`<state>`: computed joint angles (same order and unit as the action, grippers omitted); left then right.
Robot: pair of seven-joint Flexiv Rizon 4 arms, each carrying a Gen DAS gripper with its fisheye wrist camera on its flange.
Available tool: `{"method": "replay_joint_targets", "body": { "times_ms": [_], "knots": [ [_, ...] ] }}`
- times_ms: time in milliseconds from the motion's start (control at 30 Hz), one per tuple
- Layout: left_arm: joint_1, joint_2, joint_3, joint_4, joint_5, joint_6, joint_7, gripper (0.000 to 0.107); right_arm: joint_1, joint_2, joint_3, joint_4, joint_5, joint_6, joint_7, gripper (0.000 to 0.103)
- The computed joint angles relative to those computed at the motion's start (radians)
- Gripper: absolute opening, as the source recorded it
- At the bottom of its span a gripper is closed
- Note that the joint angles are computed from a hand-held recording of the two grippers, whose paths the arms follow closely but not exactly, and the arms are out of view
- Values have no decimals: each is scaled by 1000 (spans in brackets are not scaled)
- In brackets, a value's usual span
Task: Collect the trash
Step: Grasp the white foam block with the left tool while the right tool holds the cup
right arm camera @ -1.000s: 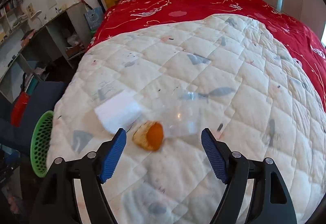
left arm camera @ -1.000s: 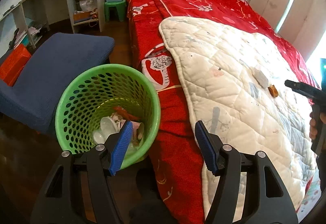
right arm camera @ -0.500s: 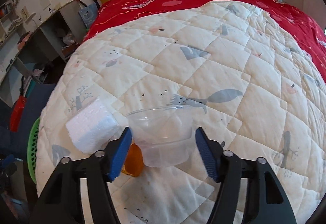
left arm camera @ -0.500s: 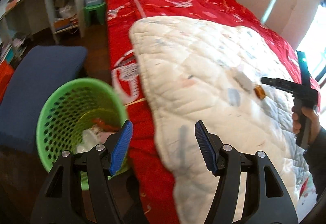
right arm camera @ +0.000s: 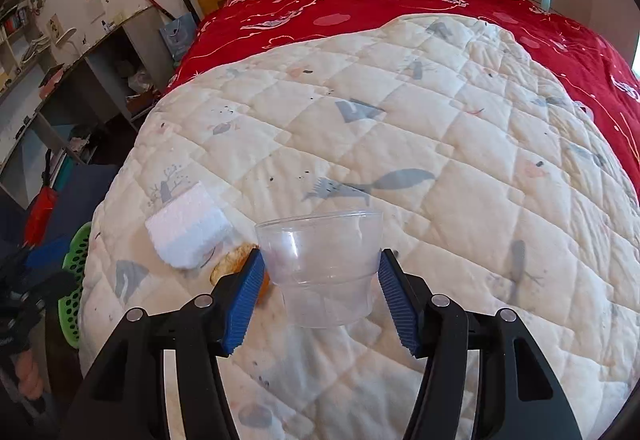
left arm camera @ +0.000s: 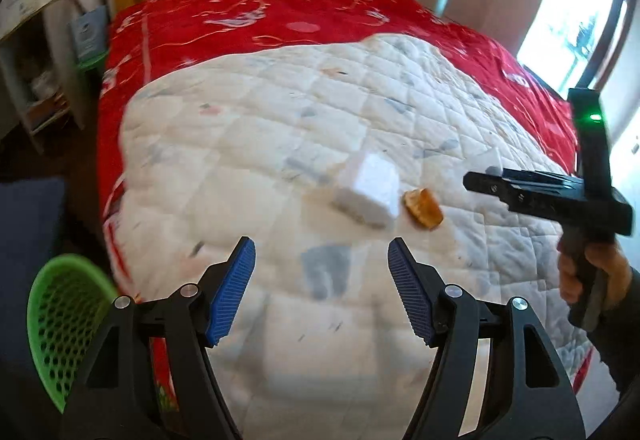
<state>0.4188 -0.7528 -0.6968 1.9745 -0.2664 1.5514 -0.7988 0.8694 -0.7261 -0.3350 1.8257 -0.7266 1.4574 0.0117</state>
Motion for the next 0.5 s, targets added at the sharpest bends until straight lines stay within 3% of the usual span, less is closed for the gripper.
{"method": "replay_joint_targets", "body": {
  "times_ms": [500],
  "knots": [
    [-276,-81,213,-205,-48,-87,32,68,83,60,-82,104,-49,47,39,57]
  ]
}}
